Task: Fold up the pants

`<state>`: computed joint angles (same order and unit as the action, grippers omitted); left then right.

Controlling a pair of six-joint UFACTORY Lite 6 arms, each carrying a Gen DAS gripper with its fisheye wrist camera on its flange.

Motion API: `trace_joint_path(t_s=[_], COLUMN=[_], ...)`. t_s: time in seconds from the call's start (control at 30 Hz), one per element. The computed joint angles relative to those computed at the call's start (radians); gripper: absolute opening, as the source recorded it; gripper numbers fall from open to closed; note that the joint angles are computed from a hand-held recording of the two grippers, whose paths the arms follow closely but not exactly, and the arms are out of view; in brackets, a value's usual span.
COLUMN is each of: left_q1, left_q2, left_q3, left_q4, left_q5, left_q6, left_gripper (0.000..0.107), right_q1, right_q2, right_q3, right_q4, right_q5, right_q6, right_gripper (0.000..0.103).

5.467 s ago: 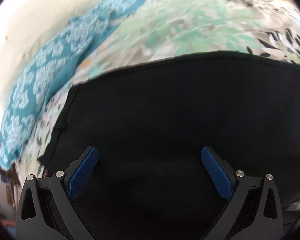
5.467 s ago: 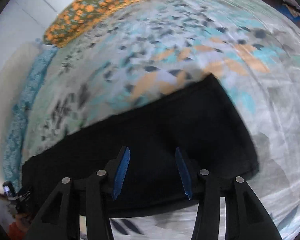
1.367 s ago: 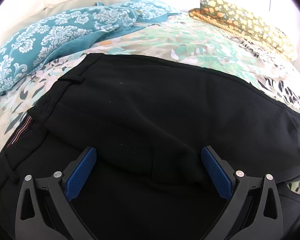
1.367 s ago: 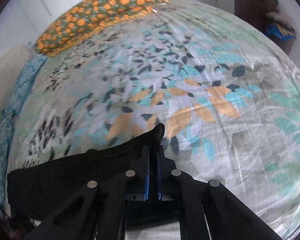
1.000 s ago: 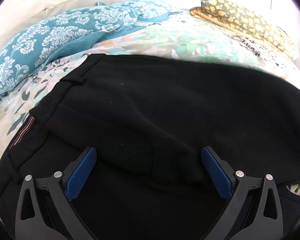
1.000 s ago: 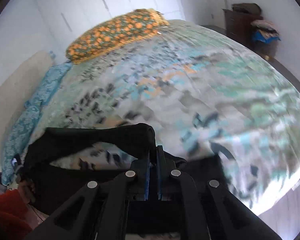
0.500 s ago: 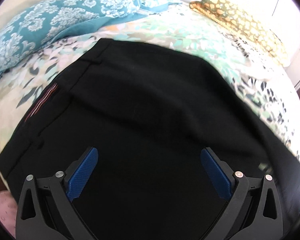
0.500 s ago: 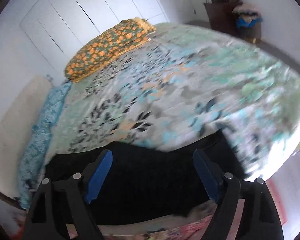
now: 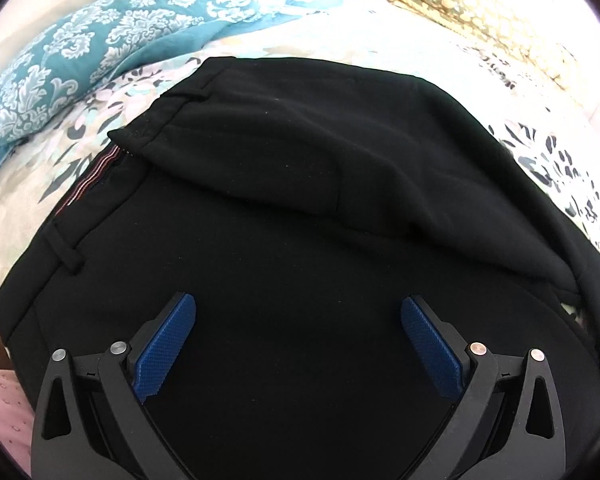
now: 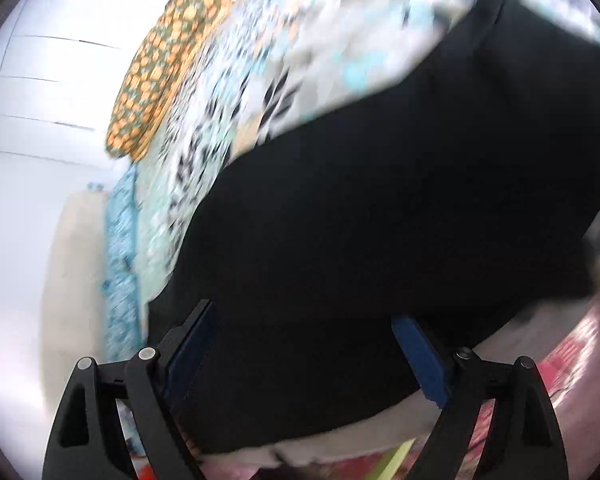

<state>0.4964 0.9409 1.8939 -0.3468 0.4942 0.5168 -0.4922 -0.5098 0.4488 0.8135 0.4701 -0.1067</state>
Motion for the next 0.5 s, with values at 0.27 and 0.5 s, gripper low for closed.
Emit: trace_joint_path(t_s=[0.27,0.5], left_q1=[-0.009,0.024], left_q2=[-0.011,0.044], left_q3=[-0.027,0.246], left_q4=[0.03,-0.156], left_q5=[-0.031,0.303], left_q6=[-0.007,0.149], left_gripper=[0.102,0.102], right_q1=[0.01,0.269], right_q2=[-0.008,-0.188], right_q3=[0.024,0.2], right_q4=[-0.255,-0.773], right_q5=[-0.126,-0.058], right_q6=[0.136,0.488], right_gripper=[0.005,0.005])
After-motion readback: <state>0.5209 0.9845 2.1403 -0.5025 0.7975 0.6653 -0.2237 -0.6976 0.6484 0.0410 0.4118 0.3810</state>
